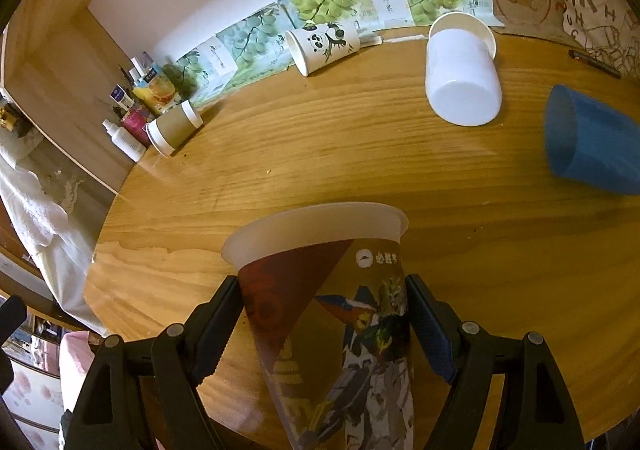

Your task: Flip cup upright

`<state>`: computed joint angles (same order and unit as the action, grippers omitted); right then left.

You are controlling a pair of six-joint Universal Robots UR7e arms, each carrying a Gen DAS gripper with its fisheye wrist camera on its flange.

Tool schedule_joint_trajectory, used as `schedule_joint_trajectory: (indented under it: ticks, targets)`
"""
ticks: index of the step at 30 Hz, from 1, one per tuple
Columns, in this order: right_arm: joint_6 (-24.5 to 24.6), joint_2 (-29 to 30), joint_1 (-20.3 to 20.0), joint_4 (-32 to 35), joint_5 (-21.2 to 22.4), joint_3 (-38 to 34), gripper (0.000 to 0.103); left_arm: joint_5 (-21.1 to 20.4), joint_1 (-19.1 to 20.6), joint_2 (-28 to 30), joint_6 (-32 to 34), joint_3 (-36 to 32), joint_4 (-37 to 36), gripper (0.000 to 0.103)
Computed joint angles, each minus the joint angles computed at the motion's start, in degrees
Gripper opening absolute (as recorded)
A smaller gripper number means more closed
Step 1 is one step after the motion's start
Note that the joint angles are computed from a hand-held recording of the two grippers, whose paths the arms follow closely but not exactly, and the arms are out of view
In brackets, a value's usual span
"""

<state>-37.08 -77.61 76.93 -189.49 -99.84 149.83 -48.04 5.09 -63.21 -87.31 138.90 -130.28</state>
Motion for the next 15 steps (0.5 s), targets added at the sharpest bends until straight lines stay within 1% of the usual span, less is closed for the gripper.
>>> schedule_joint_trajectory:
  ticks: [5,9,12,15]
  targets:
    - [-0.80,2.47,0.62,-4.52,-0.59,0.67,0.081,-1.06,0.08,-1.82,1.21,1.71,-1.00,0.074]
    - [-1.51,4.66,0.67,-10.23,-0.53,1.75,0.080,-2.06,-0.14,-3.30,2.41,3.03,-1.73,0.074]
    - [-2.23,5.82,0.89,-14.42,-0.29,2.74,0.079,-2.08,-0.26,-4.36,3.65,3.69,-1.84,0.074]
    - [-1.80,6.27,1.17,-17.66,0.31,3.62,0.079,-1.70,-0.31,-5.46,5.33,4.41,-2.38,0.074]
